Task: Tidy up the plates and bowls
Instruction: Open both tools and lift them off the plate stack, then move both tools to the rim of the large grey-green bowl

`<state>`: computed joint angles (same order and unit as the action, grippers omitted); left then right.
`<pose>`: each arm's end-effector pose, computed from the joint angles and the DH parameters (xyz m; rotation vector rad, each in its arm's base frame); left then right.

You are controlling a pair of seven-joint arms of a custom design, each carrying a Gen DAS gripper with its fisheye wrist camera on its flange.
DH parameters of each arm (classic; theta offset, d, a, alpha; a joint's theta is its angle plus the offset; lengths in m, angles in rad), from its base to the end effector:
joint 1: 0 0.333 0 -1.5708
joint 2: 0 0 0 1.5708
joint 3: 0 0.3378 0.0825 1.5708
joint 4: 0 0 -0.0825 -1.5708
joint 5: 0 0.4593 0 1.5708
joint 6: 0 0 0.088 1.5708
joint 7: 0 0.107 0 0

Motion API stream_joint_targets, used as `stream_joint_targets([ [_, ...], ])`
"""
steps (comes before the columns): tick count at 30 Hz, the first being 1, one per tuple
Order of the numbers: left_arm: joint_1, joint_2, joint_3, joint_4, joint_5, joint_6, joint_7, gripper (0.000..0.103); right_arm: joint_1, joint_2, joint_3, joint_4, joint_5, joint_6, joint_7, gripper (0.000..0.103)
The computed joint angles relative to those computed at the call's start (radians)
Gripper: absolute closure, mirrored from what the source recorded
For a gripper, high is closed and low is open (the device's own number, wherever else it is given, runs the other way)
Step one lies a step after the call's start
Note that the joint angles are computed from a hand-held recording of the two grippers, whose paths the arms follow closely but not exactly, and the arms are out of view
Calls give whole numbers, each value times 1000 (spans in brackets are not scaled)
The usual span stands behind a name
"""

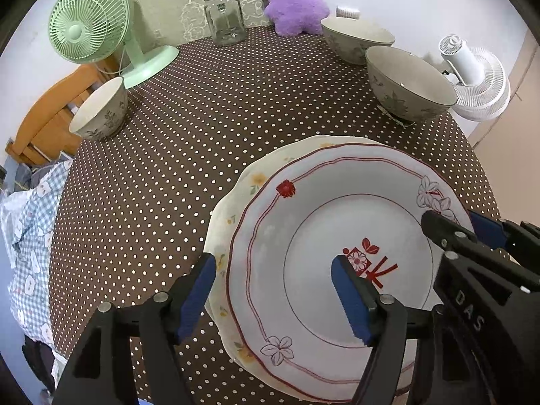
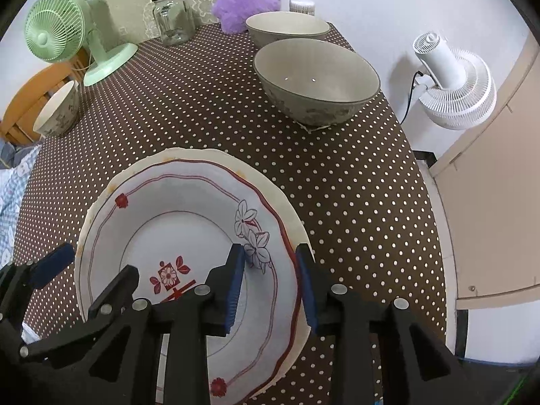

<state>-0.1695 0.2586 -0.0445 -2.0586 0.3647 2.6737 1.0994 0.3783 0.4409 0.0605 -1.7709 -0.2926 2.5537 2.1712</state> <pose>0.6602 -0.1537 0.3164 -1.9325 2.0032 -0.3237 0.6832 0.3205 0.3236 -2.0482 1.9599 -0.3747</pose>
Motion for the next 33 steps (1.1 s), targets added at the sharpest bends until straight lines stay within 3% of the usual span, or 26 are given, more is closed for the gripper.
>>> stream_joint_targets([
  [4, 11, -8, -11, -7, -32, 9, 33, 26, 3, 2, -3, 5, -2, -8, 7, 65],
  [10, 26, -17, -25, -11, -100, 8, 91, 22, -14, -15, 11, -15, 38, 12, -4, 40],
  [17, 29, -41, -29, -11, -137, 37, 115, 10, -27, -46, 19, -30, 66, 44, -29, 27],
  [23, 39, -52, -36, 8, -166, 51, 152, 9, -22, -69, 15, -19, 62, 60, -30, 24],
  [33, 29, -12, -26, 91, -155, 98, 221, 9, -6, -79, -25, 23, -17, 72, 97, 24],
])
